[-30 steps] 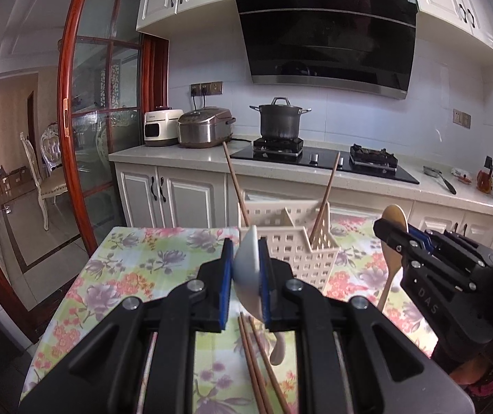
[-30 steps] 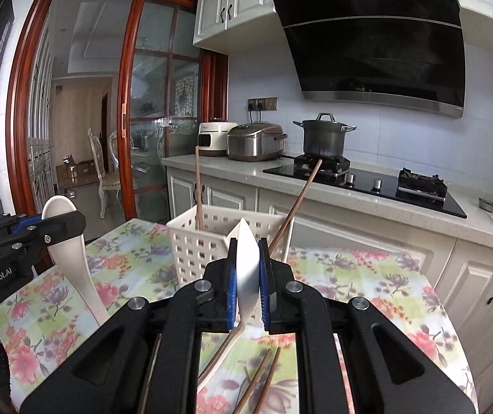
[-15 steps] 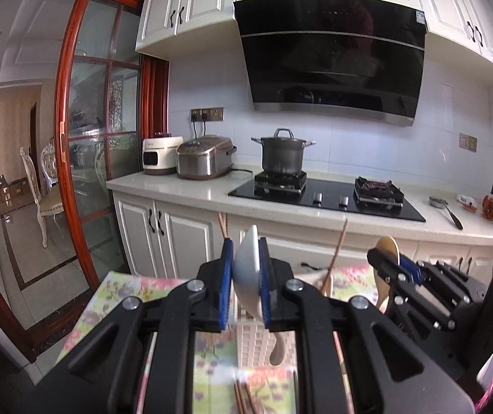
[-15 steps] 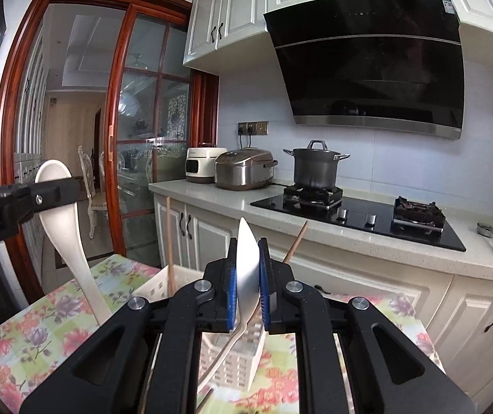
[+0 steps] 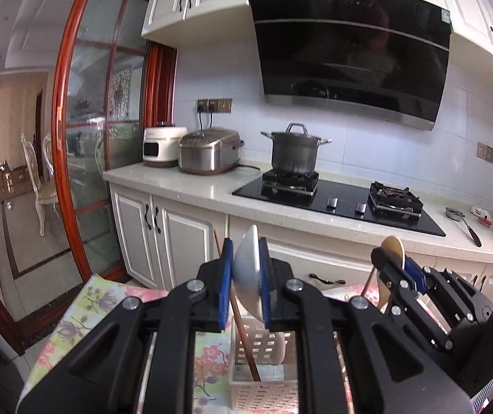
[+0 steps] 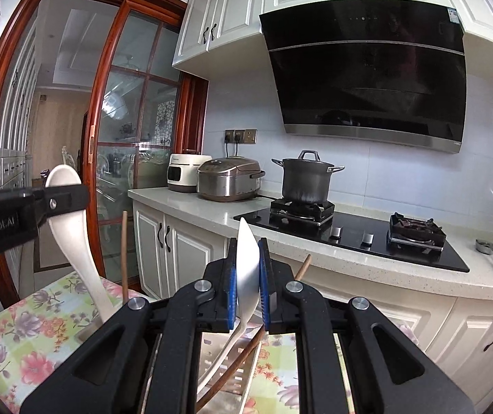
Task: Organize utensils
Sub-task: 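Carry both held white spoons up over the white basket, then open both tools to drop the spoons into the white basket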
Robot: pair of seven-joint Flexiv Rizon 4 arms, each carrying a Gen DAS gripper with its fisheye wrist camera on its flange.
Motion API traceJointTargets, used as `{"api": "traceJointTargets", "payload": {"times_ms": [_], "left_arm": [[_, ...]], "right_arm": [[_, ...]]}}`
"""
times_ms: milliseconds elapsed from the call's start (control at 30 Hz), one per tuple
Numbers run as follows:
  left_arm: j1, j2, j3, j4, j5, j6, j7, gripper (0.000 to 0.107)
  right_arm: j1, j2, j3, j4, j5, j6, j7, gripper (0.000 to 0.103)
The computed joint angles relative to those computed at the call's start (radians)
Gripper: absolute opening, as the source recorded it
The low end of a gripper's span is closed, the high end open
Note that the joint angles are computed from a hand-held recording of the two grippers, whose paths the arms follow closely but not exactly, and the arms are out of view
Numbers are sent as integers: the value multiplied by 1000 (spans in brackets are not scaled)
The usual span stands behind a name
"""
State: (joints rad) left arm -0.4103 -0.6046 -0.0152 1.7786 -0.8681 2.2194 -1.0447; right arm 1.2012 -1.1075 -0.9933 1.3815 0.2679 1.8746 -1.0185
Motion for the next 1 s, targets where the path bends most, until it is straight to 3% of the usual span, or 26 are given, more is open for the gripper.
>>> {"api": "traceJointTargets", "payload": {"times_ms": [200,233,267,300,433,567,633,800,900,1000], "left_arm": [[19,-33,2,-8,9,-43,-31,15],[12,-38,11,-8,-1,-45,-29,16],[8,-40,17,-5,-7,-48,-27,19],[9,-41,19,0,-4,-48,-33,21],[11,-23,25,40,11,-26,-61,24],[14,14,18,118,23,38,-103,46],[15,35,11,166,21,64,-120,54],[-15,79,-5,286,-23,127,-133,86],[-44,95,-18,348,-80,162,-113,94],[-42,113,-39,413,-77,163,-138,95]], "right_arm": [[-32,-4,59,-15,-28,3,-11,16],[-40,11,83,-6,-35,8,-19,29],[-51,25,110,0,-40,18,-27,49],[-60,36,130,4,-37,31,-35,53],[-47,62,135,34,-8,40,-73,53],[-23,127,166,119,19,90,-147,53],[-22,183,212,175,17,109,-190,53],[-12,333,318,330,18,108,-291,54],[21,406,338,418,37,69,-324,54],[50,466,355,506,40,52,-321,53]]}}
